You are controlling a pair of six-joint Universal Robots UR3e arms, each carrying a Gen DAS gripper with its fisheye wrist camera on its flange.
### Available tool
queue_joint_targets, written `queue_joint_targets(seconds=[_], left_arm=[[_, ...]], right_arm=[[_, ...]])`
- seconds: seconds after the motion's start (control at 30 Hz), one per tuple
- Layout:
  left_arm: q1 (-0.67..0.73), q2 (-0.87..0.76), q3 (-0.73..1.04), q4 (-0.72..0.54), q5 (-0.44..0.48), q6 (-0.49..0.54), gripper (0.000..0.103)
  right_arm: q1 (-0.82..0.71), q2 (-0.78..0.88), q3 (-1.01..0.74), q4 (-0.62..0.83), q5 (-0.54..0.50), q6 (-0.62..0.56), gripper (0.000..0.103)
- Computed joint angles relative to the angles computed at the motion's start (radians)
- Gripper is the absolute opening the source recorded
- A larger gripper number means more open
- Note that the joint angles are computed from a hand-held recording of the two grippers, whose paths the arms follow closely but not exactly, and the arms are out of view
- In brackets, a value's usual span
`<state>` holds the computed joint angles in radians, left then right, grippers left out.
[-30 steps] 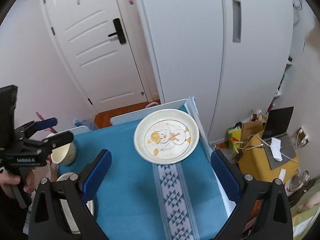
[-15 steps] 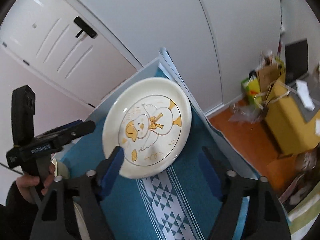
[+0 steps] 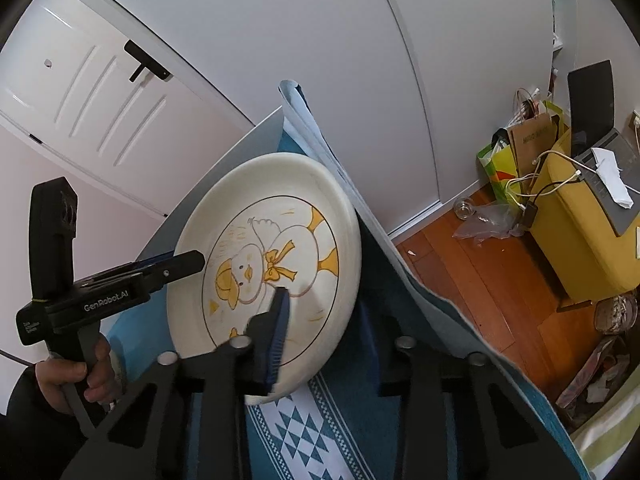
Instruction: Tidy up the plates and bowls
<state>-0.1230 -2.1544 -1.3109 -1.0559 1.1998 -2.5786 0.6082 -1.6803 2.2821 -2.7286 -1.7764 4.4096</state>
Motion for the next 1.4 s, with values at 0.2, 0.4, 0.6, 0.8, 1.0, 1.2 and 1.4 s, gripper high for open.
queue_joint_targets(seconds=[0.2,0.4,0.6,0.8,1.0,1.2,1.4], left_arm=[[-0.023,-0.008,-0.03,0.069,0.033,0.01,0.018],[-0.02,0.037,-0.071,0.087,0.036,0.005,0.018],[-0.007,0.138,-0.157,0.1,0.023,-0.001,0.018],[0.029,0.284,-0.249,0.095,-0.001,0.011,0.018],[0.124,0.5,-0.346,0.015,-0.057,0.032,0.018],[0.308,0.776,-0.444,-0.168,-0.141,0.13,0.018],[0.624,1.079,-0.497,-0.53,-0.232,0.386,0.018]], right_arm=[[-0.022,-0.004,0.031,-0.01,0.015,-0.005,0.012],[-0.019,-0.01,0.029,0.001,0.009,-0.028,0.012],[0.015,-0.029,-0.009,0.059,-0.031,-0.03,0.012],[0.055,-0.081,-0.104,0.195,-0.081,-0.064,0.012],[0.124,-0.086,-0.28,0.36,-0.129,-0.09,0.012],[0.244,0.0,-0.507,0.497,-0.193,-0.08,0.012],[0.383,0.148,-0.725,0.564,-0.244,-0.044,0.012]])
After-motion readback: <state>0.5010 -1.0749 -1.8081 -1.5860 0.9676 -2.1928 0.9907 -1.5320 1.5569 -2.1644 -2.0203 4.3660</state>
